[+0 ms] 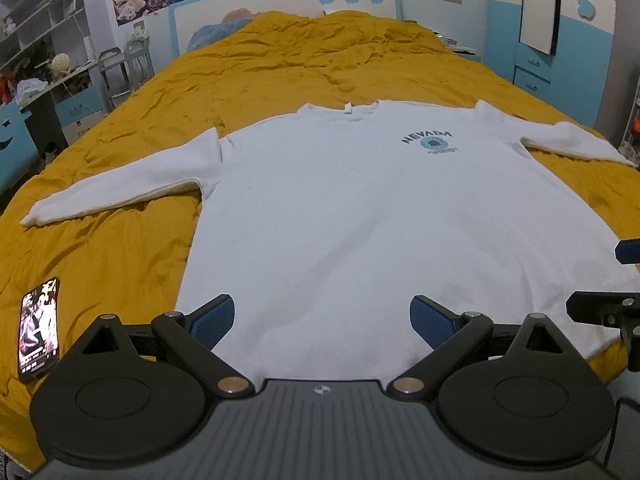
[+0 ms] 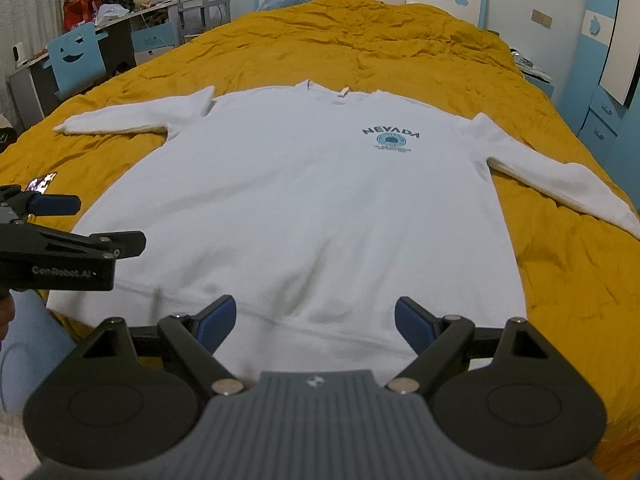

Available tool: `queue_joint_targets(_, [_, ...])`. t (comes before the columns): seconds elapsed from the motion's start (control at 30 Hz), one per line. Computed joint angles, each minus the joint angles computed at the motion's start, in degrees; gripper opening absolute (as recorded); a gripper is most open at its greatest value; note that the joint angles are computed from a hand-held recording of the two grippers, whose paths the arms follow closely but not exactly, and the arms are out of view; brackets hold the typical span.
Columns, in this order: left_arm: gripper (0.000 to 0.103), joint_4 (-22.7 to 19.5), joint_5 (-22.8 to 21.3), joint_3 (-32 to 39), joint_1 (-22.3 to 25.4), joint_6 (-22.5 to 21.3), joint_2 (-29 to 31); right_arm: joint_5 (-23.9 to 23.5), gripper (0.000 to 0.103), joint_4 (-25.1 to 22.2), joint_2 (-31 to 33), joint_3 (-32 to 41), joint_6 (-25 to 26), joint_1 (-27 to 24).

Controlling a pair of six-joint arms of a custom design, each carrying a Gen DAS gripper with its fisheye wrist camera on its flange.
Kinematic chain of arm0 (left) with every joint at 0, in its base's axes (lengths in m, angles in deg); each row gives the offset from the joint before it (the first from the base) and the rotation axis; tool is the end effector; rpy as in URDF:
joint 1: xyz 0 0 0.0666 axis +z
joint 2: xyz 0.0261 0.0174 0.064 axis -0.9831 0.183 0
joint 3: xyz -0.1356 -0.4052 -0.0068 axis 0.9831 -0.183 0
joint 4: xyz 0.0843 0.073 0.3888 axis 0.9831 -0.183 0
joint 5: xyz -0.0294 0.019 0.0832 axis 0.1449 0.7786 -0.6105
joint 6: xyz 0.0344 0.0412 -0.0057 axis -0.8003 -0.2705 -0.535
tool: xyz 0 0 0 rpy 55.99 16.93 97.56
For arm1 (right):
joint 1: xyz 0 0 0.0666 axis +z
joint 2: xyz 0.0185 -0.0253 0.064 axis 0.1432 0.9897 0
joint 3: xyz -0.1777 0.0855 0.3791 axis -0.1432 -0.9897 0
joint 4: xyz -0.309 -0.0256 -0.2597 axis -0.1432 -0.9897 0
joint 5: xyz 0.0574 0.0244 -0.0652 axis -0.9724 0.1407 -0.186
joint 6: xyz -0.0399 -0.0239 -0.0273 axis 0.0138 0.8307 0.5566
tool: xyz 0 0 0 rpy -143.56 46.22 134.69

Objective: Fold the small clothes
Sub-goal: 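Reach to the sweatshirt sleeve cuff and grasp it with the left gripper, then lift the held sleeve and lay it across the shirt body, open left gripper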

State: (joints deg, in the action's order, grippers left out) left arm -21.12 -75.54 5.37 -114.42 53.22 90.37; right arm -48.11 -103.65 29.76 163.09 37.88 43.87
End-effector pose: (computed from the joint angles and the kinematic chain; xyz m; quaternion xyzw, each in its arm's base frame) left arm 0.3985 -0.2588 0.4156 -0.0120 0.9251 0.0416 0.3774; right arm 0.4204 0.2952 0.4281 -0.1898 0.9174 0.0765 0.3413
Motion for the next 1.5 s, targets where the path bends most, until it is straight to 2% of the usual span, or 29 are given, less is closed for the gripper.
queue_joint_targets(0.23, [0.103, 1.7, 1.5, 2.4, 7.1, -2.0, 1.4, -1.4, 0.082, 3.1, 4.9, 5.5, 4.3, -2.7])
queue_joint_targets(0.37, [0.101, 3.2, 2.1, 3.9, 13.9, -2.7, 2.0, -3.7, 0.082, 3.2, 9.5, 11.4, 4.3, -5.3])
queue_joint_targets(0.47, [0.101, 1.5, 1.2, 7.0, 20.2, -0.8, 3.8, -4.5, 0.082, 2.6, 13.2, 16.7, 3.4, -6.7])
queue_joint_targets(0.53, [0.1, 1.4, 3.9, 8.3, 24.8, -0.1, 4.5, -3.8, 0.082, 2.6, 16.1, 20.4, 3.4, -7.2])
queue_joint_targets(0.6, [0.09, 1.9, 6.3, 9.2, 29.7, 1.1, 5.0, -3.4, 0.082, 3.8, 18.4, 23.1, 3.6, -7.6])
queue_joint_targets(0.63, [0.09, 2.4, 7.1, 9.5, 32.1, 2.1, 5.4, -3.3, 0.082, 4.0, 19.6, 24.5, 3.7, -7.8])
queue_joint_targets(0.77, [0.087, 2.9, 10.8, 11.1, 41.4, 7.1, 7.6, -4.7, 0.082, 1.0, 25.5, 32.2, 2.6, -8.5])
queue_joint_targets(0.93, [0.085, 8.9, 15.2, 10.1, 49.2, 11.6, 10.3, -5.6, 0.082, -1.0, 31.6, 39.6, -0.4, -8.9])
queue_joint_targets(1.03, [0.079, 11.9, 18.7, 9.5, 52.7, 16.1, 12.5, -4.9, 0.082, -2.4, 34.6, 43.4, -1.4, -8.6])
queue_joint_targets(1.17, [0.065, 14.3, 20.7, 9.0, 55.0, 19.2, 15.1, -4.4, 0.082, -3.9, 38.2, 48.4, -1.0, -8.0])
queue_joint_targets(1.23, [0.055, 14.0, 21.3, 9.5, 55.6, 21.1, 16.6, -4.0, 0.082, -4.7, 39.5, 50.2, -0.9, -7.8])
queue_joint_targets(1.27, [0.044, 14.5, 21.8, 9.4, 55.9, 21.8, 17.0, -4.0, 0.082, -5.0, 40.1, 51.1, -0.8, -7.7])
queue_joint_targets(1.3, [0.029, 15.4, 22.1, 9.0, 56.1, 22.0, 17.0, -3.9, 0.082, -5.5, 40.9, 52.2, -0.7, -7.6])
queue_joint_targets(1.37, [0.016, 17.7, 22.2, 8.1, 55.9, 21.5, 16.3, -3.9, 0.082, -6.2, 41.7, 53.4, -0.6, -7.3])
queue_joint_targets(1.4, [0.012, 18.1, 20.4, 8.2, 55.0, 20.2, 15.8, -4.2, 0.082, -6.6, 42.2, 54.1, -0.4, -7.3])
queue_joint_targets(1.43, [0.011, 18.1, 18.2, 8.3, 53.9, 18.3, 15.2, -4.4, 0.082, -6.8, 42.5, 54.6, -0.1, -7.2])
queue_joint_targets(1.5, [0.011, 19.5, 16.5, 9.6, 52.3, 13.3, 14.5, -4.8, 0.082, -6.9, 43.1, 55.3, 0.8, -7.1])
